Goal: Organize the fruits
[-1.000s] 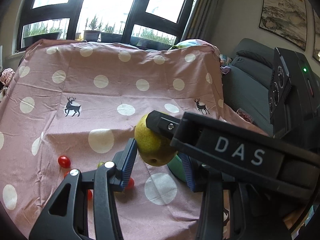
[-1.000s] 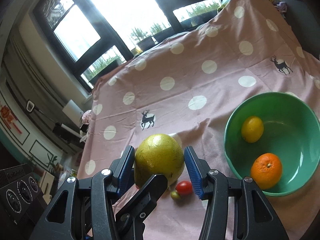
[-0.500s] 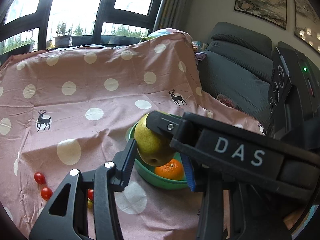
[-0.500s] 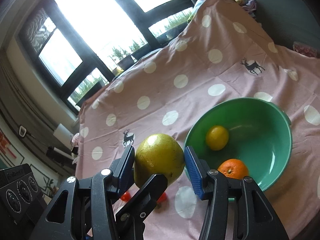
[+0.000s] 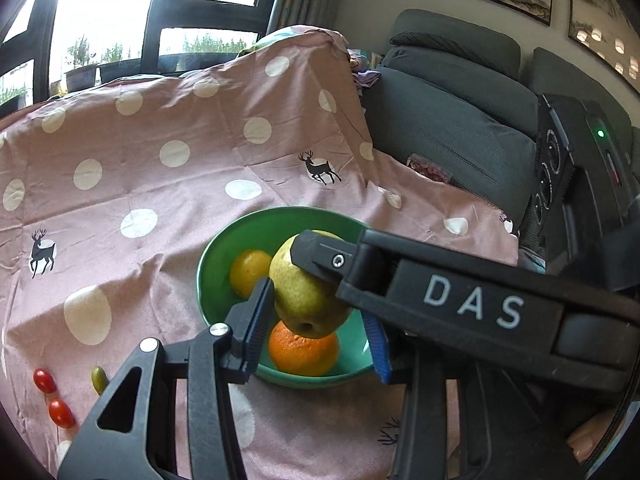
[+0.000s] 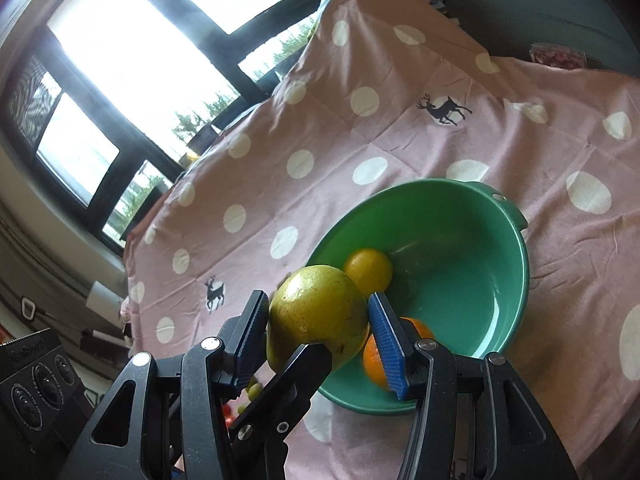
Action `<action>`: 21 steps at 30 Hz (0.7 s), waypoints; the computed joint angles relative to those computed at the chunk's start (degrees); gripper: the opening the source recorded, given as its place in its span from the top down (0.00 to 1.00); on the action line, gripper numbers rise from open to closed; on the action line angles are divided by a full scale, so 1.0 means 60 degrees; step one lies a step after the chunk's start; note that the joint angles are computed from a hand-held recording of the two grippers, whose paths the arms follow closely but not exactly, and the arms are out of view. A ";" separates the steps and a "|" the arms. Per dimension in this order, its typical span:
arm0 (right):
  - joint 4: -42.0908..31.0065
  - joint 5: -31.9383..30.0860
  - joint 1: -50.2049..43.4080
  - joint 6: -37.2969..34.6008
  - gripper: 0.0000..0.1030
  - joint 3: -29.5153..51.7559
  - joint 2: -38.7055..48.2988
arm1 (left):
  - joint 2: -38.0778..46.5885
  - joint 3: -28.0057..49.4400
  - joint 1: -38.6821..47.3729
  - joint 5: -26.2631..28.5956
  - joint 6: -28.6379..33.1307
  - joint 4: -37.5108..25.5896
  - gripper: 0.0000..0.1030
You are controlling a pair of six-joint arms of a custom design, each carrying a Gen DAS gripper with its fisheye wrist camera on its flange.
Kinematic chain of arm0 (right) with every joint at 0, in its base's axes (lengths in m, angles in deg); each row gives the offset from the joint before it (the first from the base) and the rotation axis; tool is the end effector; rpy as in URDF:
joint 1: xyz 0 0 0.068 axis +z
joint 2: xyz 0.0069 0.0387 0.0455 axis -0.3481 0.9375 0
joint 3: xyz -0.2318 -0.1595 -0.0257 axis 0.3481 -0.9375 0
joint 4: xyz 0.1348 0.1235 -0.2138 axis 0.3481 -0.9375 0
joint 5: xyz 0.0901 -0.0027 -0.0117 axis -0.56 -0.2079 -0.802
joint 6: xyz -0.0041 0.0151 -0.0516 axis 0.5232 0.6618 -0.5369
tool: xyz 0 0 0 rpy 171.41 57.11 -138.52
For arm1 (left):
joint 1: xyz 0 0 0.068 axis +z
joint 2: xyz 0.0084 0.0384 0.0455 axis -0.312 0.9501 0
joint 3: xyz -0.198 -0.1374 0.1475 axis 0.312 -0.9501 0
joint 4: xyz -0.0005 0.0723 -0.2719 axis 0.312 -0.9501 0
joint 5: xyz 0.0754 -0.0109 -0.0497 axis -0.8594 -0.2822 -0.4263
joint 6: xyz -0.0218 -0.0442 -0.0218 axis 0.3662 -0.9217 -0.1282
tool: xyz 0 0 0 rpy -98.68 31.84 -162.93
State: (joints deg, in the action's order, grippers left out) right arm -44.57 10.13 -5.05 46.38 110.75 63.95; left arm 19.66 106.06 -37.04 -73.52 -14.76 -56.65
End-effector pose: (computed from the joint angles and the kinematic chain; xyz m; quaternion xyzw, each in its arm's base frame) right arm 0.2270 0.0723 0.2632 0.0773 0.8753 0.3030 0.3690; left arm 0.2011 -0.0741 0.2724 0.1165 0.8777 -0.1699 0.4327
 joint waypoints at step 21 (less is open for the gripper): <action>-0.0502 0.0111 -0.0881 0.0258 0.48 -0.0018 0.0978 | 0.1641 -0.0194 0.0483 0.1875 -0.0461 0.1119 0.71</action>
State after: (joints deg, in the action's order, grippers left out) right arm -47.59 10.80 -10.34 47.93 110.64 69.82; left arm 29.50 104.90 -34.14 -62.28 -17.53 -49.94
